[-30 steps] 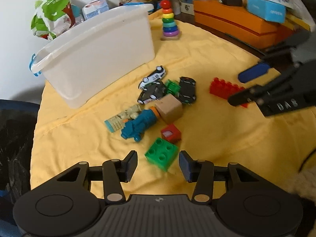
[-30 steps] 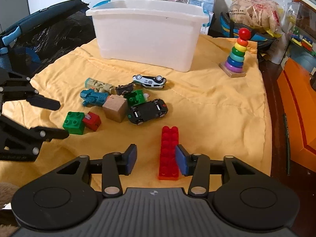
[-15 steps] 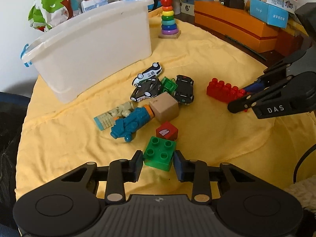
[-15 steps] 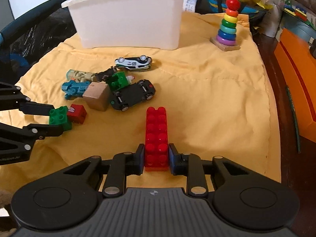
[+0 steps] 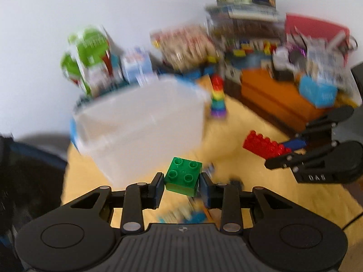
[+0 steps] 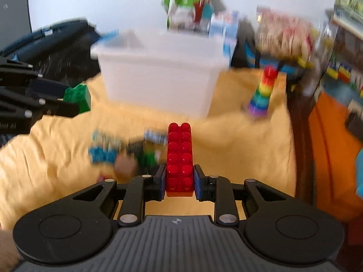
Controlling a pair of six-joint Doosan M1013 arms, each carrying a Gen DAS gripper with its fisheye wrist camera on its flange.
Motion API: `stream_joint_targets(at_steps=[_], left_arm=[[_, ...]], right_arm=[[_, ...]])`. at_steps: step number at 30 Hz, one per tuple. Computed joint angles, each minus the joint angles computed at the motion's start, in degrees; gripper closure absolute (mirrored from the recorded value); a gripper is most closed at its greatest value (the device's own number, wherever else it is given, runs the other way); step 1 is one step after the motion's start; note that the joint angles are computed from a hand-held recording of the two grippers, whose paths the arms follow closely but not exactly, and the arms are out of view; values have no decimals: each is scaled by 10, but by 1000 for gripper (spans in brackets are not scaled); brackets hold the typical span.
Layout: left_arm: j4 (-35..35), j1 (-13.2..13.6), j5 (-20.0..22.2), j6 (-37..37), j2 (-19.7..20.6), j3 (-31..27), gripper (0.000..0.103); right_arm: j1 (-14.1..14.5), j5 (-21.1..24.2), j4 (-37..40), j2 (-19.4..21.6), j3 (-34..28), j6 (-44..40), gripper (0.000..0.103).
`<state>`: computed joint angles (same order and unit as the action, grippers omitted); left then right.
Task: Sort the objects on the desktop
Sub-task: 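Carry the red and green bricks to the white bin and release them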
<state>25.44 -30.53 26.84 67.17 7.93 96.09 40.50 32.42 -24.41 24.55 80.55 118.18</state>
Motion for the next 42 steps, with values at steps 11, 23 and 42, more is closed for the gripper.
stream_joint_targets(at_steps=[11, 23, 42], left_arm=[[113, 27, -23, -57, 55, -98, 66], [-21, 68, 50, 25, 152, -181, 66], [127, 38, 84, -126, 105, -147, 32]], right_arm=[[-13, -52, -86, 47, -109, 29, 76], [-37, 63, 126, 175, -309, -157, 76], [-25, 34, 73, 137, -259, -122, 48]])
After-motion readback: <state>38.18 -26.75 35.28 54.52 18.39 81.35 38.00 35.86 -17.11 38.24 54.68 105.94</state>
